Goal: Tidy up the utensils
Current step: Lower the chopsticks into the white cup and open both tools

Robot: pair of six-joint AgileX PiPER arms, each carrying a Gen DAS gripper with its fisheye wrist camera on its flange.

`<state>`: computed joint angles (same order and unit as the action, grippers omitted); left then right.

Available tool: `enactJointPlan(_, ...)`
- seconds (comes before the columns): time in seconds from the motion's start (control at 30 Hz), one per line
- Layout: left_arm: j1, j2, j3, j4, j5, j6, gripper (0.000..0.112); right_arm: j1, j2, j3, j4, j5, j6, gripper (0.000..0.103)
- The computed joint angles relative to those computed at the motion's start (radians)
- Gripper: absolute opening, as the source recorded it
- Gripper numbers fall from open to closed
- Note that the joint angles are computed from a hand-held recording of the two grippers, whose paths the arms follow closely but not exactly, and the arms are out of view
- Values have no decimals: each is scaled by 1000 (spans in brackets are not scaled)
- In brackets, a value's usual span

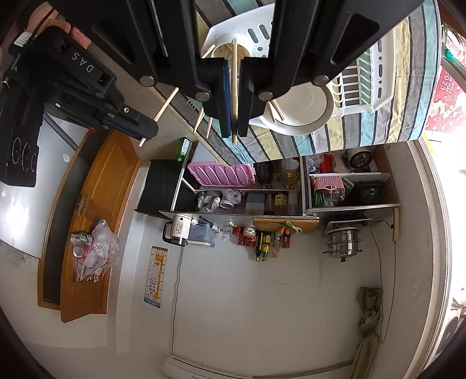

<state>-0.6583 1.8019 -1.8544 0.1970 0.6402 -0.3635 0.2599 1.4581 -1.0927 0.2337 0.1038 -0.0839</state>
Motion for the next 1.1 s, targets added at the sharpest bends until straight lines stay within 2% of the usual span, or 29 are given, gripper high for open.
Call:
enactJointPlan(0.3, 26, 89, -77, -70, 4, 58, 4, -26, 80, -40, 280, 1, -285, 5)
enactJointPlan(0.5, 32, 119, -70, -88, 4, 69, 4, -33, 118, -36, 393, 5, -394, 5)
enactJointPlan(1.1, 58, 144, -5, -113, -22, 58, 5, -60, 159, -34, 520, 21, -510, 5)
